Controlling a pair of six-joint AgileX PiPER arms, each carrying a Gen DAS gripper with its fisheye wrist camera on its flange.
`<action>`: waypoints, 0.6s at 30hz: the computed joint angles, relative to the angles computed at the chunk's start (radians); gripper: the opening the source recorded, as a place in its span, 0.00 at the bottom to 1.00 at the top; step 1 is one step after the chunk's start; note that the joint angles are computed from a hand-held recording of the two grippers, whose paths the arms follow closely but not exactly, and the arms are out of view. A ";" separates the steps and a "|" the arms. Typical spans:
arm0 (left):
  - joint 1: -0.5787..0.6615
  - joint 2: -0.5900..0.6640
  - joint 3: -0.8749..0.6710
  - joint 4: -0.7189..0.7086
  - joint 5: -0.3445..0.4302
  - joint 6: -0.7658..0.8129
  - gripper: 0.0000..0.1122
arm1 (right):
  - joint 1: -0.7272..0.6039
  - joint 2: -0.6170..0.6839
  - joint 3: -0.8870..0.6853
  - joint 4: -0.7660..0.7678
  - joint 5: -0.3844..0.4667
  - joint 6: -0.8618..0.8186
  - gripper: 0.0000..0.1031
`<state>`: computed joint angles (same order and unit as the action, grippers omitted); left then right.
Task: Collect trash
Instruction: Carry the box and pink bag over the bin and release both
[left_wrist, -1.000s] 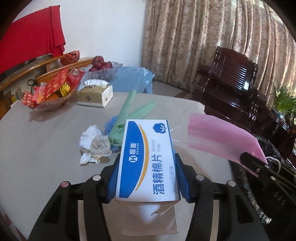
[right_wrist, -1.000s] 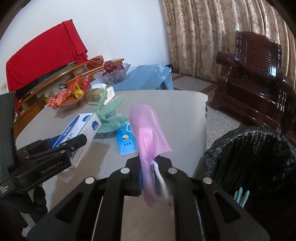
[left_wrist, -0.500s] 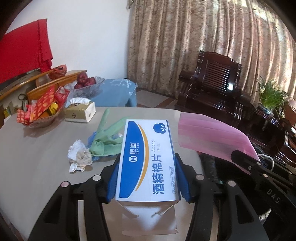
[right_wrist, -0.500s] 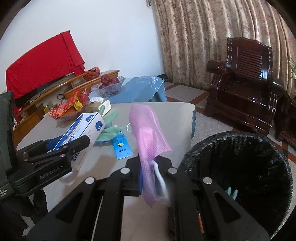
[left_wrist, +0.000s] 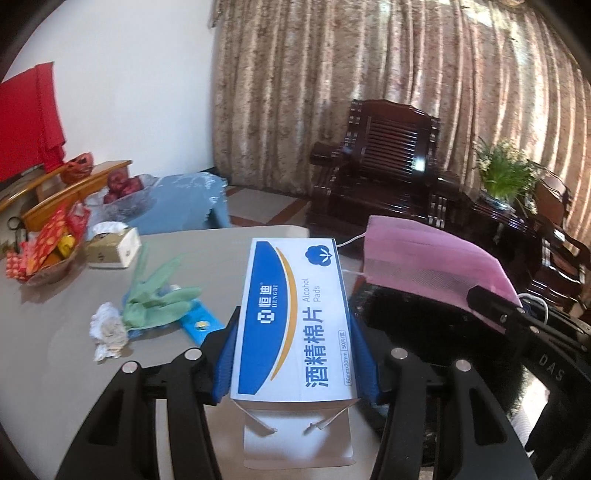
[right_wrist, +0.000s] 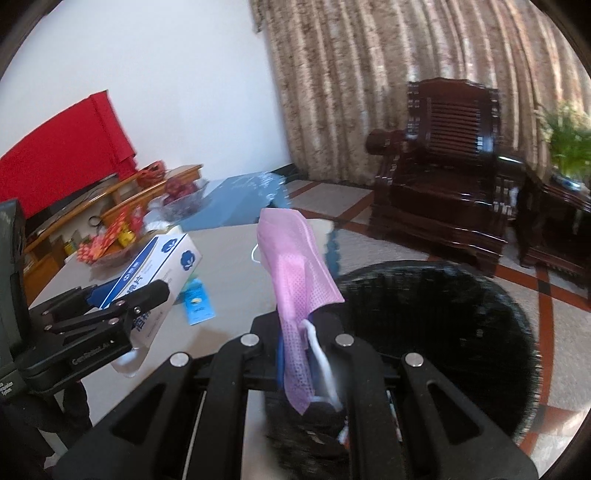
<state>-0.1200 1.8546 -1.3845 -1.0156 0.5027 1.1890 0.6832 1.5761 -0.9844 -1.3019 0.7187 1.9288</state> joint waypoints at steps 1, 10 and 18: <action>-0.013 -0.002 0.001 -0.001 0.000 0.001 0.48 | 0.000 -0.026 0.030 0.000 0.019 0.012 0.09; -0.138 0.009 -0.003 -0.023 0.010 0.032 0.48 | -0.007 -0.164 0.205 0.022 0.117 0.079 0.09; -0.250 0.082 -0.066 0.018 0.000 -0.017 0.48 | -0.059 -0.179 0.286 0.021 0.117 0.106 0.09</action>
